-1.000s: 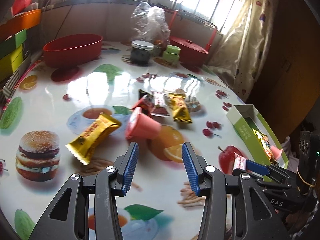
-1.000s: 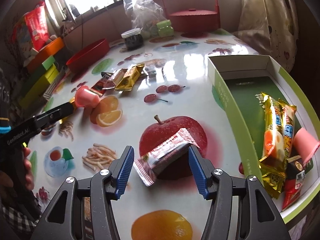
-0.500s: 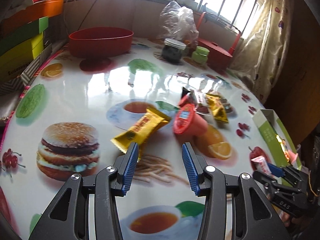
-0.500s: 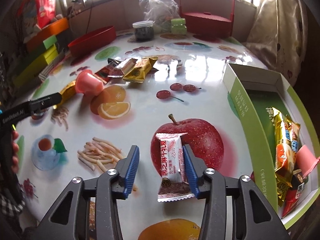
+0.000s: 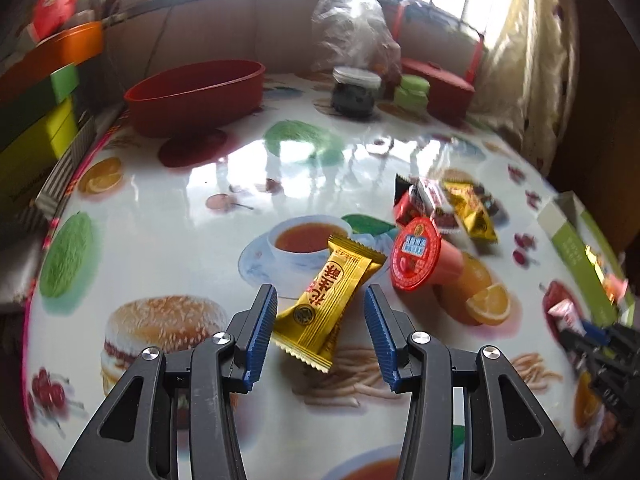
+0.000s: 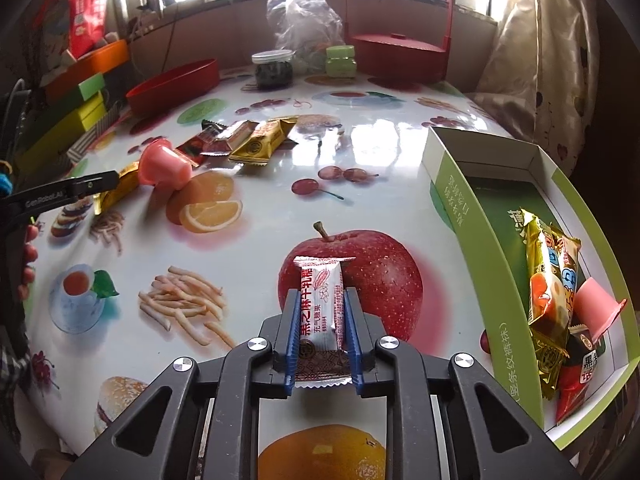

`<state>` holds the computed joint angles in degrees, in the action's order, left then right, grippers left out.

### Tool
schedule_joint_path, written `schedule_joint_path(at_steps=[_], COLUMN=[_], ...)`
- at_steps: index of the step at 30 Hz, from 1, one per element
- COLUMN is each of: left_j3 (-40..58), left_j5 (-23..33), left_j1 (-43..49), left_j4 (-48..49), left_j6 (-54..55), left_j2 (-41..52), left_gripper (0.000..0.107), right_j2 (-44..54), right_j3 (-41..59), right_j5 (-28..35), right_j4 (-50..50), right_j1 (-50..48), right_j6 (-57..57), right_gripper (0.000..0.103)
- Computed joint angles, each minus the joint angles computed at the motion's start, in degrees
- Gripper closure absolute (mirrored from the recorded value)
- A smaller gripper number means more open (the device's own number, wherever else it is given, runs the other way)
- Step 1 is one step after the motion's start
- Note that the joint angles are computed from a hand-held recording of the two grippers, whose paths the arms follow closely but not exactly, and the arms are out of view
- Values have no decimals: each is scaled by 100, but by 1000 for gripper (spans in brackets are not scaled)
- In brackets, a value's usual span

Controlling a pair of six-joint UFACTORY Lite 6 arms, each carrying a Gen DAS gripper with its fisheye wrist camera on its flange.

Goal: Organize snacks
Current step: 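Grasp the red-and-white wafer with the right tool while the left tool grasps a yellow candy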

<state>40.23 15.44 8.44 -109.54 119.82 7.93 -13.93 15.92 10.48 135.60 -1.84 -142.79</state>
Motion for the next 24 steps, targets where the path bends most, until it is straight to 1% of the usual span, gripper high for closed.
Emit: schedule_joint_path(at_steps=[1, 4, 7, 10, 15, 18, 24], left_j3=[32, 240, 384, 468, 509, 420, 380], left_j5=[-77, -77, -188, -134, -234, -373, -333], left_j1=[-31, -68, -173, -229, -355, -483, -452], left_j4=[-174, 274, 255, 307, -183, -1034, -1015], left_j6=[162, -102, -87, -111, 333, 1163, 1108], left_j2=[33, 252, 417, 528, 586, 542, 512], left_gripper=[60, 60, 60, 60, 60, 60, 61], right_j2=[-9, 1, -32, -35, -34, -40, -41], right_j3=[-8, -11, -20, -30, -30, -38, -43], right_j5=[4, 38, 15, 61, 39, 54, 72], right_j4=[3, -175, -220, -410, -278, -318, -361], right_j1=[-11, -54, -50, -105, -76, -89, -106], right_j6=[-4, 132, 184, 347, 227, 264, 295], right_gripper=[84, 84, 84, 84, 84, 84, 84])
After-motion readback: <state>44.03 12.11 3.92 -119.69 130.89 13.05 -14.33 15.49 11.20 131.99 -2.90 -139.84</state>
